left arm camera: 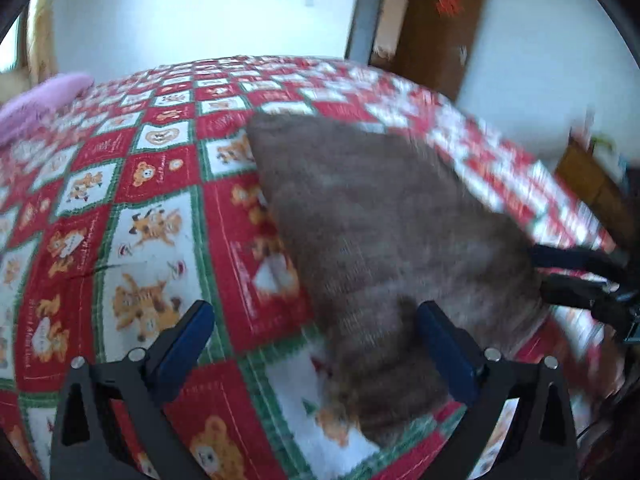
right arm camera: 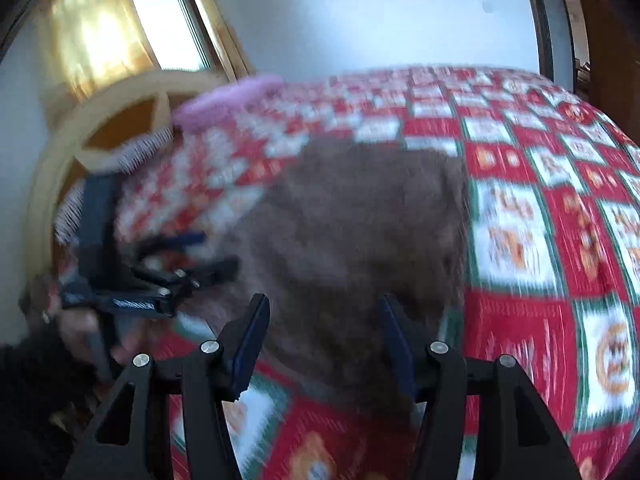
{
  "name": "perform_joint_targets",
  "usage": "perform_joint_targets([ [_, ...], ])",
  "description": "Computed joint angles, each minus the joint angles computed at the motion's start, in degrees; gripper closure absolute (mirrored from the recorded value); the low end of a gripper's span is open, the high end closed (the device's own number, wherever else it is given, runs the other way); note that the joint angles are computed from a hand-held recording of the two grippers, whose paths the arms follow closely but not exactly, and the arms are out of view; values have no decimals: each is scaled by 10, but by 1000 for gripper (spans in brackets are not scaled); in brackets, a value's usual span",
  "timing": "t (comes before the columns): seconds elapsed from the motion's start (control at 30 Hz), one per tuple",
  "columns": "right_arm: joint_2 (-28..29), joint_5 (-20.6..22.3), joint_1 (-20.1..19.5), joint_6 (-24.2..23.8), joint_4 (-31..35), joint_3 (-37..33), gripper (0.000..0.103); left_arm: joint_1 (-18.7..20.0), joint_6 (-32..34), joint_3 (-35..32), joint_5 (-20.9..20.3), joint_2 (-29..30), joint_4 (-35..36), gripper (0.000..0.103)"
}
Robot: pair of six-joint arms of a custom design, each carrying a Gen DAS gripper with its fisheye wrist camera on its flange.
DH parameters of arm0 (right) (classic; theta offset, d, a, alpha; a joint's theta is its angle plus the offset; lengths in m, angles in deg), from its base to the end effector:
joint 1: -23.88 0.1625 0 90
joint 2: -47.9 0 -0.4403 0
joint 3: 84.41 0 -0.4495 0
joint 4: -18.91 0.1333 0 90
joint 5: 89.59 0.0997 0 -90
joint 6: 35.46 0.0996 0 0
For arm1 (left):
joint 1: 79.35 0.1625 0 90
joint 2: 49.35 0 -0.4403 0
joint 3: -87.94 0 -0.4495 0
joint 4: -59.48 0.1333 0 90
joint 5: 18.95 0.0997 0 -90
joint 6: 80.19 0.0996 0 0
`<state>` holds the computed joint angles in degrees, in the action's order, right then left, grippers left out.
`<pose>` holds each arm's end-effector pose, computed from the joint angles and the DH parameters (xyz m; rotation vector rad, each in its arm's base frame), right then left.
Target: Fold small clothes
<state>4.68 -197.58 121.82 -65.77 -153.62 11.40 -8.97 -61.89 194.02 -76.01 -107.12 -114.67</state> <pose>0.2021 -0.7065 0.0746 0.7682 -2.5603 0.6185 -0.0462 -0.6880 0.1899 0.5777 2.4064 -0.8050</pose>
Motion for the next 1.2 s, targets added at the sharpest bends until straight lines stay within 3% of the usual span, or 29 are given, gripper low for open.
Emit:
perform_joint_targets([
  [0.07, -4, -21, -12, 51, -14, 5, 50, -5, 7, -3, 18, 4, 11, 0],
  [0.13, -27, 12, -32, 94, -14, 26, 55, -3, -11, -13, 32, 6, 45, 0],
  [0.27, -28, -20, -20, 76, -29, 37, 57, 13, -56, -21, -3, -5, 83, 0],
  [0.37, -25, -37, -9, 65, -53, 35, 57, 4, -39, -1, 1, -13, 25, 0],
  [0.47, -31, -8, -5, 58, -68, 33, 56, -3, -26, 14, 0, -23, -14, 0],
  [0.57, -32, 31, -7, 67, -44, 12, 56, 2, -49, -5, -10, -21, 17, 0],
  [0.63, -19, 35, -8, 67, -54, -13, 56, 7, -63, -22, -22, -10, 30, 0],
  [0.7, -7, 51, -14, 87, -18, -49, 54, 10, -72, -36, -28, 2, 40, 0],
  [0.77, 12, 70, -25, 125, 63, -101, 51, 13, -83, -47, -38, 8, 57, 0],
  [0.83, 33, 112, -41, 154, 121, -147, 51, 18, -97, -53, -50, 14, 68, 0],
  [1.0, 76, 131, -59, 184, 154, -219, 51, 33, -101, -61, -96, 15, 90, 2],
  [1.2, 110, 137, -63, 174, 174, -276, 51, 36, -96, -57, -117, 14, 82, 4],
])
